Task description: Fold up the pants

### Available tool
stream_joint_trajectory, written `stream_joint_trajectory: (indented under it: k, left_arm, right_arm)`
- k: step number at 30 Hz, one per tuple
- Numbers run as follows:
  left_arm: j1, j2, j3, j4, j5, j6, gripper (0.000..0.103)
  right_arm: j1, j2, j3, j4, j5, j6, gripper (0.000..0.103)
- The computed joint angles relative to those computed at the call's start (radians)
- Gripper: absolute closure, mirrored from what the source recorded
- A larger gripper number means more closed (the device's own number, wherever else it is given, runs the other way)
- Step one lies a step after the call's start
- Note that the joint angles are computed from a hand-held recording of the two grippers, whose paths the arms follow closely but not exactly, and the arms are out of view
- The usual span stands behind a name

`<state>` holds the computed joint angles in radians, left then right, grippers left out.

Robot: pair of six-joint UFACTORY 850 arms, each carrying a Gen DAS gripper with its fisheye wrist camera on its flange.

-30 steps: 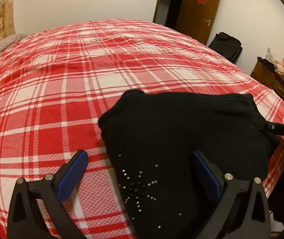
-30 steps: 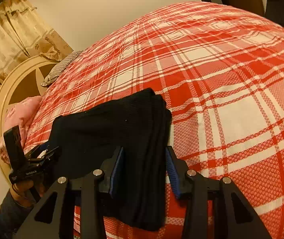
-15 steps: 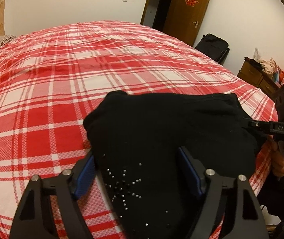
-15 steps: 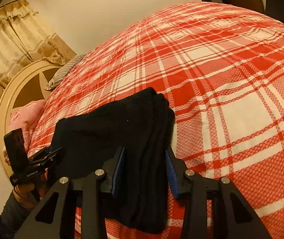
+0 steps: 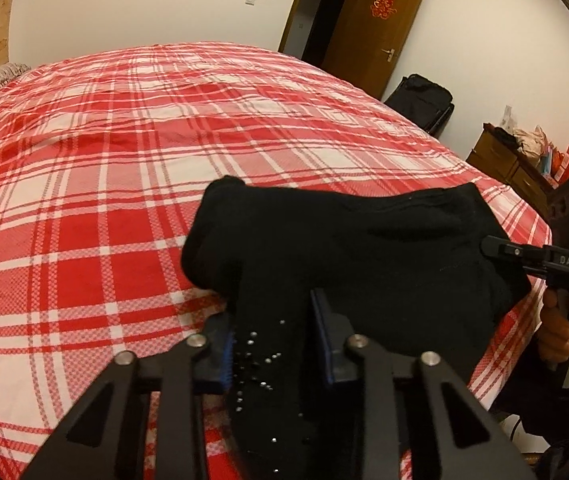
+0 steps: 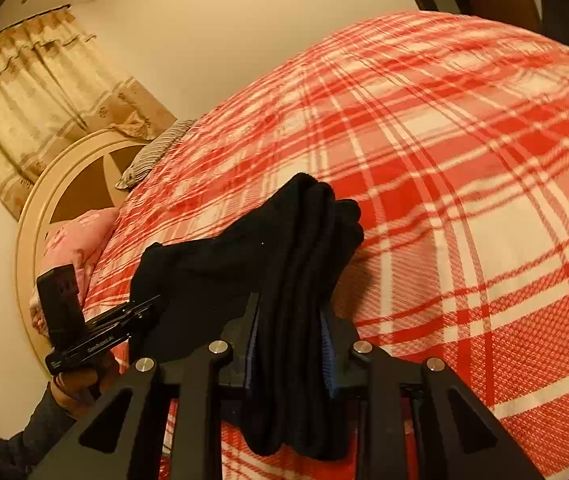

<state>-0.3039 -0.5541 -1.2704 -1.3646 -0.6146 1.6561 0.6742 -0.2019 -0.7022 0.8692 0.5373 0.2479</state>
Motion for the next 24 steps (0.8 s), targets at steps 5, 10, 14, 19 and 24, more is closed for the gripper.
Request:
stream_joint_trajectory:
  k: [5, 10, 14, 19, 24]
  left_arm:
    - [0.011, 0.019, 0.012, -0.020, -0.009, 0.005, 0.083]
    - [0.031, 0.041, 0.027, -0.059, -0.024, 0.037, 0.087]
    - [0.051, 0.057, 0.039, -0.098, -0.018, 0.074, 0.087]
    - [0.085, 0.060, 0.023, -0.095, -0.003, 0.048, 0.087]
    - [0.121, 0.064, 0.018, -0.120, 0.011, 0.063, 0.087]
  right_arm:
    - [0.006, 0.018, -0.037, 0.059, -0.023, -0.125, 0.076]
    - [-0.012, 0.006, -0.106, 0.120, -0.071, -0.274, 0.077]
    - [-0.026, -0.028, -0.177, 0.150, -0.117, -0.377, 0.077]
    - [-0.052, -0.098, -0.285, 0.131, -0.186, -0.440, 0.077]
    - [-0.073, -0.171, -0.393, 0.105, -0.249, -0.483, 0.077]
